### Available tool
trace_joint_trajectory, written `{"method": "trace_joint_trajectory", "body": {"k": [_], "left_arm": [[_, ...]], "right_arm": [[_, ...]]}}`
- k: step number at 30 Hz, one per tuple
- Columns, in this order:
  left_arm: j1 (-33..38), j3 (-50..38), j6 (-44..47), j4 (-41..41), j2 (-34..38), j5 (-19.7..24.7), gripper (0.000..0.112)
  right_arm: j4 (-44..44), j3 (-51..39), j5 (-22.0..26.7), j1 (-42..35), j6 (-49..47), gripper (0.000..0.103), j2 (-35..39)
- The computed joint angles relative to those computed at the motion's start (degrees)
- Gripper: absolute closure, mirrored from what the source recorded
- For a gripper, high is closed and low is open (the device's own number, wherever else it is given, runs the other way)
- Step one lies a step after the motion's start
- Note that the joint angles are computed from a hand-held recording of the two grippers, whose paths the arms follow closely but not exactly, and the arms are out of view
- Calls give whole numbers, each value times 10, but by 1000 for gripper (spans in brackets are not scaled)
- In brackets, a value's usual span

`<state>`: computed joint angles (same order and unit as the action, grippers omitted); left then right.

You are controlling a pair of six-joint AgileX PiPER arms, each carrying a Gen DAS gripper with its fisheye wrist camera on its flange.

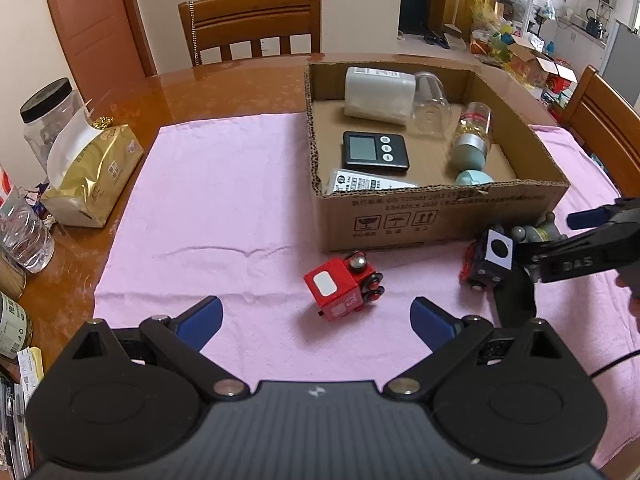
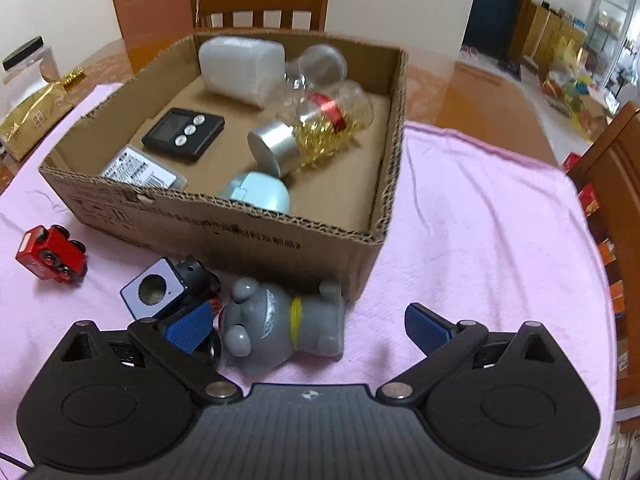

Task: Organize rigid objects
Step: 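Grasp the red S.L train with the left gripper while the right gripper grasps the grey cat figurine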

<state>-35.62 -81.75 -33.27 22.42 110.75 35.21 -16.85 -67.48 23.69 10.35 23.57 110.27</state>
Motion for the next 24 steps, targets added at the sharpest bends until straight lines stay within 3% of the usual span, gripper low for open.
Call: {"method": "trace_joint_trajectory", "body": {"k": [3,8,14,16,19,24], "left_arm": [[-3,-4,5,-2,1,3,13],[-1,-13,3,-4,12,5,13],[6,-44,-1,-12,42,4,13],[8,-63,-6,-9,60,3,13],[11,-100,-20,9,94,4,13],[14,-147,-30,25,139,30,13]], "right_arm": [[38,-15,6,-5,-41,0,19],[18,-9,4,-6,-27,0,23],[-124,17,25,3,91,0,17],[-101,35,6,-10,73,0,7],[-1,39,-3,-36,0,0,4],[-6,46,-7,-35,12,0,-1]]}}
